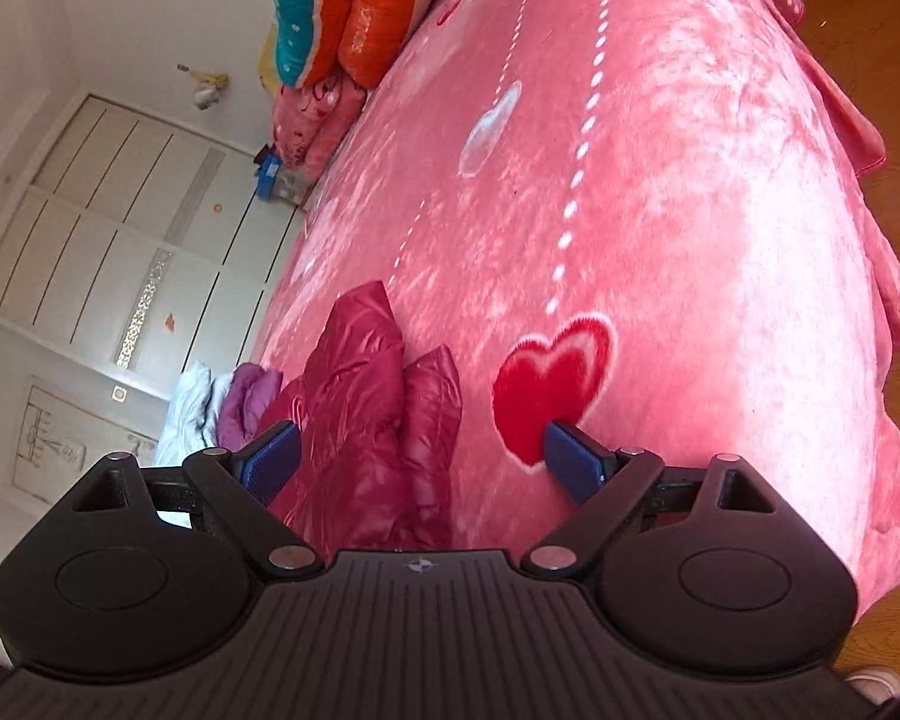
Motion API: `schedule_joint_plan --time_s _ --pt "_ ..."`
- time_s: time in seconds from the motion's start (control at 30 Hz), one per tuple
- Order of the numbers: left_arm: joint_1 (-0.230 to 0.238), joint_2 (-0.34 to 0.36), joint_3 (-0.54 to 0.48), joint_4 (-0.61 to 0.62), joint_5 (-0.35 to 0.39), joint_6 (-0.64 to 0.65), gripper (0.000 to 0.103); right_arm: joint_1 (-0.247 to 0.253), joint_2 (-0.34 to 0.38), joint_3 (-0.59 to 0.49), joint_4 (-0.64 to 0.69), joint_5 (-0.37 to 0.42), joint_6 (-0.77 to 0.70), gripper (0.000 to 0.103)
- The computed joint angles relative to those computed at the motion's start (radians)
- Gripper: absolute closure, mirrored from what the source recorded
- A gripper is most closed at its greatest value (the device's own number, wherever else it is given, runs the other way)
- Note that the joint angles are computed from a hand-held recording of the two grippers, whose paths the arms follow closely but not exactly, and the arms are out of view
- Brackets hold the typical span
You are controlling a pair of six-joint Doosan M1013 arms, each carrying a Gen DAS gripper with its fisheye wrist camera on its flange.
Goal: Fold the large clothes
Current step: 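Grasp the folded jacket bundle with the left gripper while the right gripper grasps it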
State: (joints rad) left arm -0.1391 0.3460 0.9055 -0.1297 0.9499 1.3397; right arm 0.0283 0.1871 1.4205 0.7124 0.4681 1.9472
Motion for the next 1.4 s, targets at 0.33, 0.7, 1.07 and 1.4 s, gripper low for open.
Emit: schedule_joint_plan --time_s 0.33,0.7,1.07,1.4 --pt "0.116 0.017 0.069 -0.230 -0.018 -0.010 0.001 0.026 0.033 -0.066 -0.032 0.105 -0.120 0.000" --pt "0.180 0.111 0.031 -0.578 0.077 0.128 0.001 0.022 0.100 -0.150 0.166 0.258 -0.360 0.000" --pt "0.188 0.176 -0.038 -0.713 0.181 0.238 0.001 0.007 0.160 -0.190 0.431 0.334 -0.466 0.000" --pt "0.171 0.213 -0.085 -0.806 0.262 0.340 0.002 0.051 0.158 -0.233 0.200 0.293 -0.262 0.000"
